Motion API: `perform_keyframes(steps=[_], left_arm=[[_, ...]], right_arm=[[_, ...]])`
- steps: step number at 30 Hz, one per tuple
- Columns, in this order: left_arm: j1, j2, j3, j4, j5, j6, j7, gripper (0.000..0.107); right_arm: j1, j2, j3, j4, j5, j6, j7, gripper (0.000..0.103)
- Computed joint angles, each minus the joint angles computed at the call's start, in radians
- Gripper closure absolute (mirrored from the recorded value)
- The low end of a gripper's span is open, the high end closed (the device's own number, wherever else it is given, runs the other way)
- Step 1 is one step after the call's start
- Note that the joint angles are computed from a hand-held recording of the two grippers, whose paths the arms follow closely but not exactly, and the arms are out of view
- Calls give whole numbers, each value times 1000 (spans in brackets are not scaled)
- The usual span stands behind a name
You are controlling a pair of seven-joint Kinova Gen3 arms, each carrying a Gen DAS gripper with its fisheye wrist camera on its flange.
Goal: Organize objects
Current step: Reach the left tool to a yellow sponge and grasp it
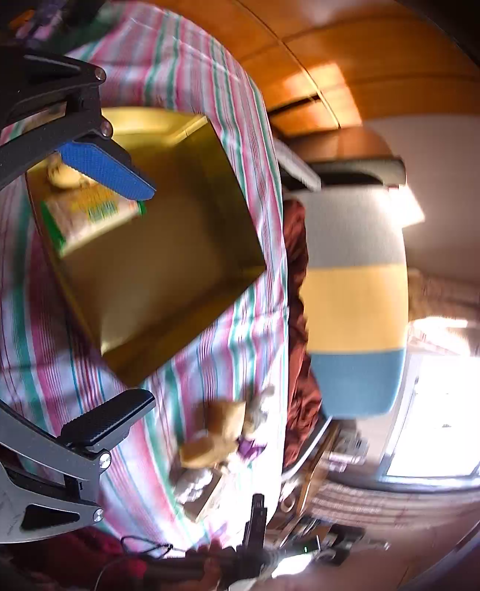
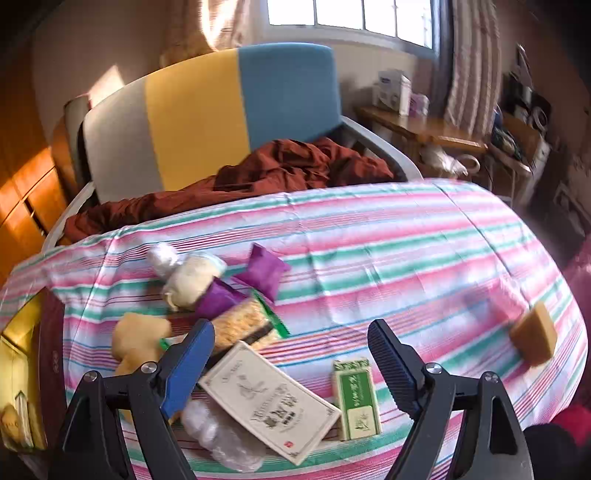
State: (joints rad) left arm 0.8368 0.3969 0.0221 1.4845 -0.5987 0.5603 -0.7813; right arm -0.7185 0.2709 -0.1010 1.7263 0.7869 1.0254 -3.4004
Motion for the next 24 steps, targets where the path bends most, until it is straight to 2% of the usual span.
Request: perform_keyframes(steps=[3, 6, 8, 12, 18, 21, 24], left_arm=[[-58, 71, 116, -130, 74, 72, -122, 5], [-88, 158, 177, -269, 195, 127, -232, 5], [-70, 215, 169, -361, 266, 180, -288, 5], [-62, 336, 205, -547, 331, 275, -376, 5], [3, 498, 134, -825, 446, 402, -457, 7], [9, 576, 101, -964, 515, 467, -454, 15], [16, 652, 77, -1103, 540, 532, -423, 17]], right_arm=[[2, -70, 39, 91, 0, -107, -122, 16], [62, -82, -7, 121, -10, -159, -152, 16], [83, -86, -11, 132, -26, -201, -143, 16], [96, -81, -10, 138, -37, -232, -127, 16], [109, -78, -5, 137, -60, -258, -92, 16], [108, -68, -3, 122, -73, -250, -56, 16], [103, -59, 0, 108, -79, -244, -28, 16]])
